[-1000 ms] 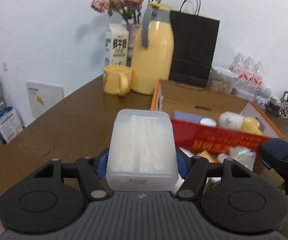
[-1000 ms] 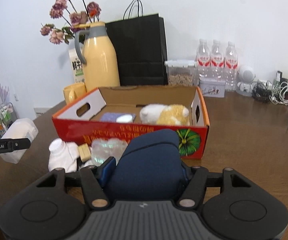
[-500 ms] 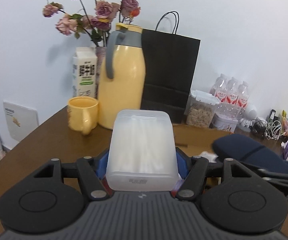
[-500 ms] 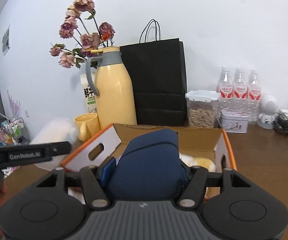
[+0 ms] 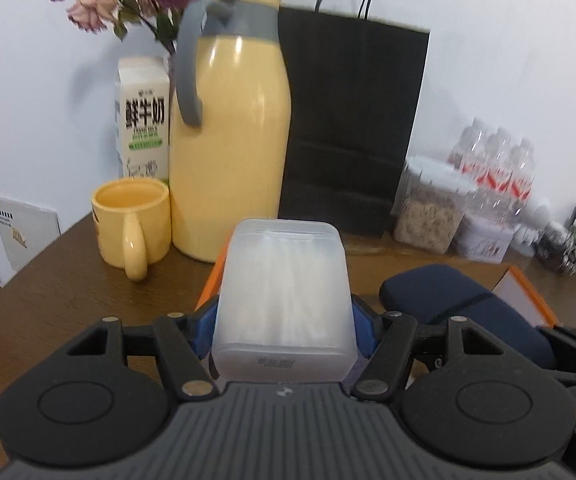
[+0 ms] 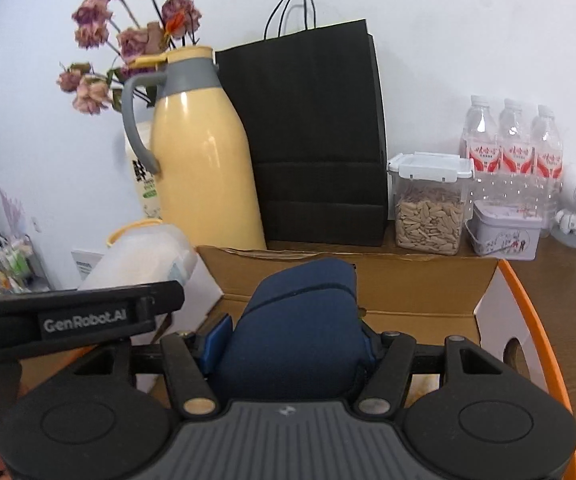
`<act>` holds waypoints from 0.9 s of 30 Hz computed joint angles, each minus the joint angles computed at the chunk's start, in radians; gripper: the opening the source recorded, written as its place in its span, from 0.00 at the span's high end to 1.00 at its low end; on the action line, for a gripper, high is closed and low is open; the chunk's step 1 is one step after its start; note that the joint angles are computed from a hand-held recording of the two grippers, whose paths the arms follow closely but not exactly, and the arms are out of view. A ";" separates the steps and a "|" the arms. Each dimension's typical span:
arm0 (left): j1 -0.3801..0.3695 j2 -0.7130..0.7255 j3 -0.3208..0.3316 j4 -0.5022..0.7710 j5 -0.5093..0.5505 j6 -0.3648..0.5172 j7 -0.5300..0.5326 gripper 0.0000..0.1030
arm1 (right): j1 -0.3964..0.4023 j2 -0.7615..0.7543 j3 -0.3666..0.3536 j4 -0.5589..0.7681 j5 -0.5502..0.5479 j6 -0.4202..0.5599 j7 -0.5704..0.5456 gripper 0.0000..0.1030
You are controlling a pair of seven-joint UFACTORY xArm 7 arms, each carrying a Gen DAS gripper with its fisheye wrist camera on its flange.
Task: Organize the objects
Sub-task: 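Lower the swab box and navy case into the box and release both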
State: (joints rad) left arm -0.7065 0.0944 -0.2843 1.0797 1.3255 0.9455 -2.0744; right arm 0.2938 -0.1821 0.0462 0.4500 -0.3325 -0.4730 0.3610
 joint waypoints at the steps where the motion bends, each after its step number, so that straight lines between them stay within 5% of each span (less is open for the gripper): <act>1: 0.003 0.006 0.002 0.000 -0.005 -0.005 -0.002 0.35 | -0.017 0.011 0.036 0.001 0.053 0.000 -0.047 0.42; 7: 0.007 0.009 0.010 -0.015 0.008 -0.032 -0.012 0.35 | -0.024 0.028 0.061 0.001 0.115 0.004 -0.101 0.41; 9: 0.003 0.008 0.007 -0.014 0.003 -0.018 -0.005 0.27 | -0.023 0.025 0.065 -0.006 0.135 -0.005 -0.116 0.42; 12: -0.014 0.007 -0.002 -0.012 0.039 0.027 -0.012 0.02 | -0.021 0.003 0.069 -0.019 0.158 0.006 -0.133 0.12; 13: -0.020 0.009 -0.006 -0.009 0.047 0.047 -0.016 0.00 | -0.021 -0.004 0.071 -0.025 0.167 0.005 -0.141 0.00; 27: -0.048 -0.013 -0.023 -0.007 0.071 0.118 -0.031 0.00 | 0.014 -0.118 0.038 -0.061 0.187 0.089 -0.174 0.00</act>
